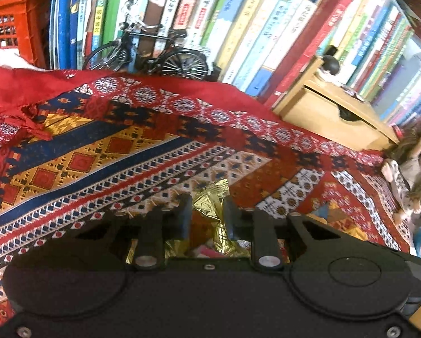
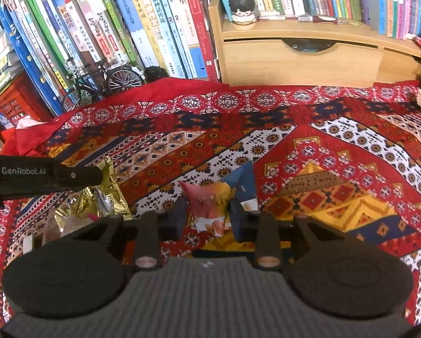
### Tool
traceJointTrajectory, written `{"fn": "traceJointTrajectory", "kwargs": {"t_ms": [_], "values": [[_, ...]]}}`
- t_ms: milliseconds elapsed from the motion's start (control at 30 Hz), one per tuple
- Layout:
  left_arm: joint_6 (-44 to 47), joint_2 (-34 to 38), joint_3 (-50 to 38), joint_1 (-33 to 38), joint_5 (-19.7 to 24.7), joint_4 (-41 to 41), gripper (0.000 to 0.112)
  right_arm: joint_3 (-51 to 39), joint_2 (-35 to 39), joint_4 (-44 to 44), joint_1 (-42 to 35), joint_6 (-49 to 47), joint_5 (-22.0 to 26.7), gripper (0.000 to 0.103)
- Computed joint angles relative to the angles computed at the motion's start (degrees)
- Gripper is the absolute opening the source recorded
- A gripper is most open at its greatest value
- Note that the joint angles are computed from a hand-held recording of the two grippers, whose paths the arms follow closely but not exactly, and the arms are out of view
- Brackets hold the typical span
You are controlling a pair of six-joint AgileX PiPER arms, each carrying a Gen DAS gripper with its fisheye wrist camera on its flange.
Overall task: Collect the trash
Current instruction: 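Lift both held wrappers and carry them toward the bed's edge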
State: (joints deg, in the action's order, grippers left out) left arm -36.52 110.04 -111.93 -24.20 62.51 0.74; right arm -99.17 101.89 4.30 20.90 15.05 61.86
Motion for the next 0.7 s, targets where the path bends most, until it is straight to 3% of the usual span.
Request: {"fn": "traceJointTrajectory", "kwargs": {"t_ms": [433, 700], "values": [[-3.3, -6.8, 1.8, -6.4, 2.6, 3.7, 0.022, 5.7, -9.7, 0.7, -1.3, -0.2, 2.0, 0.033], [-7.1, -11.9, 1.5, -13.2, 5.7, 10.0, 0.022, 6.8, -17.1, 0.3, -0.5, 0.5, 5.1, 0.033]]}}
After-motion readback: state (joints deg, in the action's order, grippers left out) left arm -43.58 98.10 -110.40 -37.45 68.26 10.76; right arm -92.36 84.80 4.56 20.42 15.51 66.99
